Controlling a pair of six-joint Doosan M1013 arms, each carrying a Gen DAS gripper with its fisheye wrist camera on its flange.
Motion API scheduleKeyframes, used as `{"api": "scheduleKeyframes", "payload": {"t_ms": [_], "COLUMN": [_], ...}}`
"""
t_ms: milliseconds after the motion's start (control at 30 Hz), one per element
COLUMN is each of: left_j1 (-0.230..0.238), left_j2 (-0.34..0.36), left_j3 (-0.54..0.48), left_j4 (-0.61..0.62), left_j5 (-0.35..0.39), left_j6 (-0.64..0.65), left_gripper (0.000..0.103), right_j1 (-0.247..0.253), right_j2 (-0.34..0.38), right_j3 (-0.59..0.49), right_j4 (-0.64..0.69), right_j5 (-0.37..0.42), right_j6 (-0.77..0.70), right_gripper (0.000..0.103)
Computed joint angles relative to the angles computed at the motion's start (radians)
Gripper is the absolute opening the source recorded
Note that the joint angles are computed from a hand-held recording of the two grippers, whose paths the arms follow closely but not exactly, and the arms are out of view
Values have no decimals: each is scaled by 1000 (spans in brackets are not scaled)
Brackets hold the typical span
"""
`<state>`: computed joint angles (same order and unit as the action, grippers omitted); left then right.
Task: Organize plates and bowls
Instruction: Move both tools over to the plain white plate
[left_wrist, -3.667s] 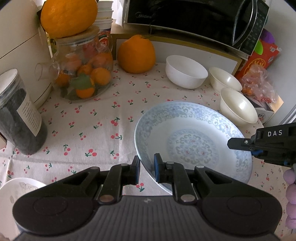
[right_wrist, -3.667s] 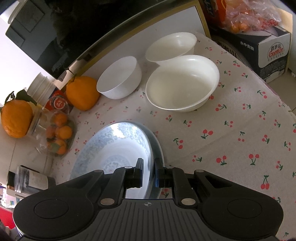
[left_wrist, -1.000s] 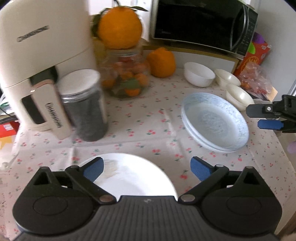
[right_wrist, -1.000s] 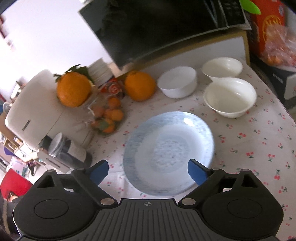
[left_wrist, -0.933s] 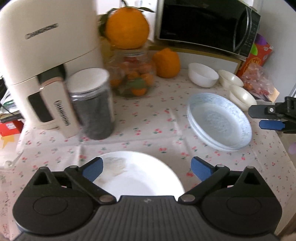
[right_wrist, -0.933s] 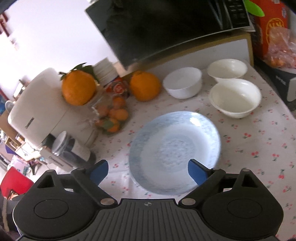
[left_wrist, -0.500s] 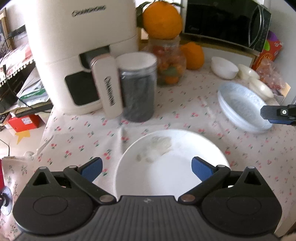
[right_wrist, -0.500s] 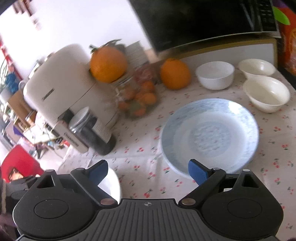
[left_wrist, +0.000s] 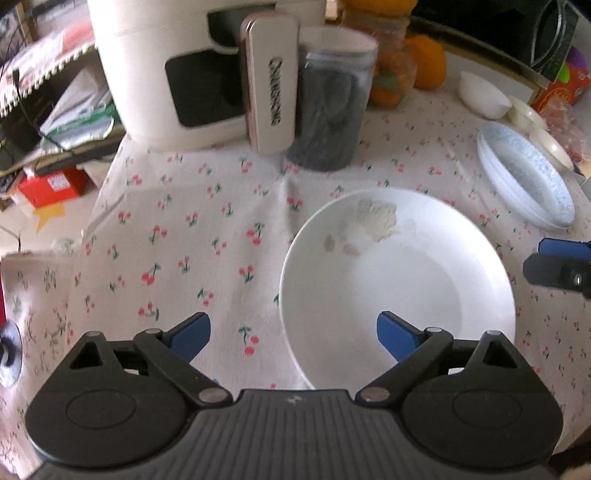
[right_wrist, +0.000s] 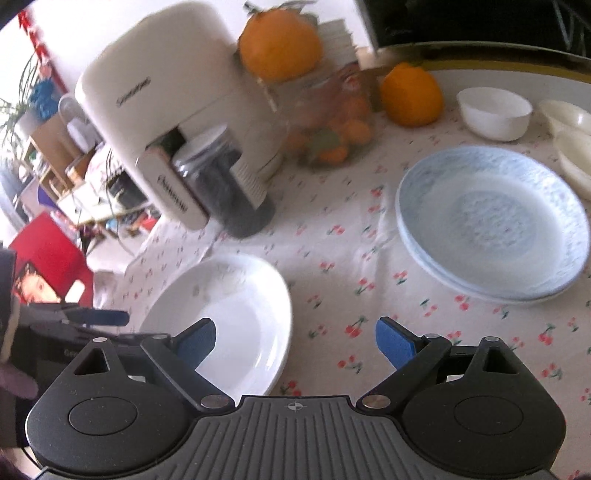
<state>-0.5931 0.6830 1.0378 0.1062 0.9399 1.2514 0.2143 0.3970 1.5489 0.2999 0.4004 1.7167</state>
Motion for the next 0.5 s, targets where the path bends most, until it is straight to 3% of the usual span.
{"api": "scheduleKeyframes", "payload": {"t_ms": [233,433,500], "left_j1": [14,18,20], "left_j2": [18,14,12], "left_j3": [-31,-31,-30], "left_j4": [-63,-76,-85], "left_j5": [90,94,93], "left_j6": [-3,-28,-37], "left_gripper": [85,73,64], "right_j1": [5,5,5], "right_j2": [19,26,26], "right_j3": [-14,-17,-15], "right_j4": [62,109,124], "right_j5": [60,77,78], "right_j6": [-52,-91,-98], "right_gripper": [95,95,94]}}
